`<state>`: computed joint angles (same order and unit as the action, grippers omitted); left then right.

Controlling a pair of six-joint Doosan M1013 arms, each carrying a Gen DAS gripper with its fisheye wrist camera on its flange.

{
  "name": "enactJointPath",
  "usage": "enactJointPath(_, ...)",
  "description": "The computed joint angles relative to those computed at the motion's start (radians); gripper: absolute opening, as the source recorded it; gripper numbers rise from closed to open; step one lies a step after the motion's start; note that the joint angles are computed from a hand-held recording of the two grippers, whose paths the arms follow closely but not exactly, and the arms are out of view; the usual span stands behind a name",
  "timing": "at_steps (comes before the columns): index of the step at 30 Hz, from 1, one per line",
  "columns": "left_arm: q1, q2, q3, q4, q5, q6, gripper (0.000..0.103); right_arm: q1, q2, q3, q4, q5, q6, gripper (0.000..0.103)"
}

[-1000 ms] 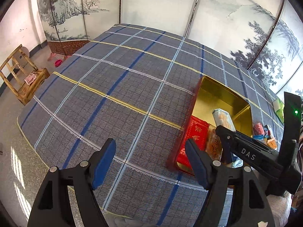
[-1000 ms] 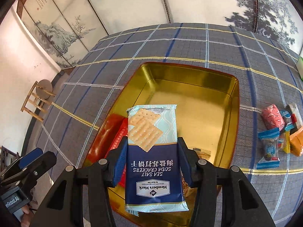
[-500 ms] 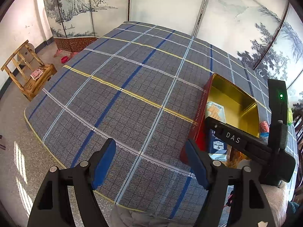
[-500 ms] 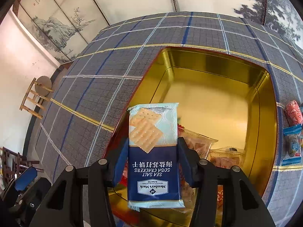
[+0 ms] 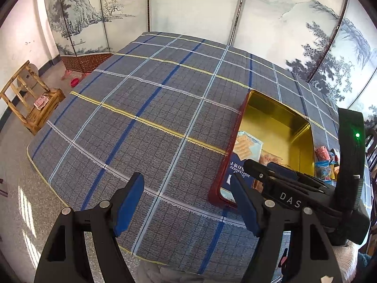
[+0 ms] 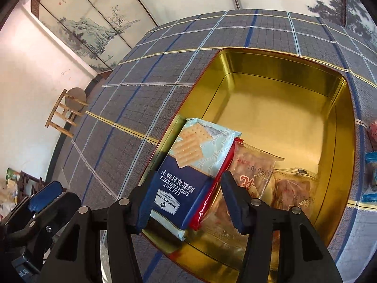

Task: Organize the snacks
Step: 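Lower the crackers pack into the gold tin and open the right gripper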

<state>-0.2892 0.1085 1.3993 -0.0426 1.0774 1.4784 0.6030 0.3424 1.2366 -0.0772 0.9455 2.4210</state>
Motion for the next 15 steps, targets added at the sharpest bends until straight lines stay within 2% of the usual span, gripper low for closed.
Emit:
enactJointPath(5, -0.021, 0.002, -0.003, -0.017, -0.002, 0.022, 0.072, -0.002, -0.053, 0.051, -0.040, -0.022, -0.002, 0.056)
enactJointPath(10, -0.052, 0.009, -0.012, -0.040, -0.001, 0.063, 0.072, 0.004, -0.128, 0.119, -0.205, -0.015, 0.089, 0.056)
enactJointPath(15, -0.089, 0.018, -0.023, -0.065, -0.002, 0.104, 0.072, -0.023, -0.217, 0.212, -0.332, 0.018, 0.166, 0.060)
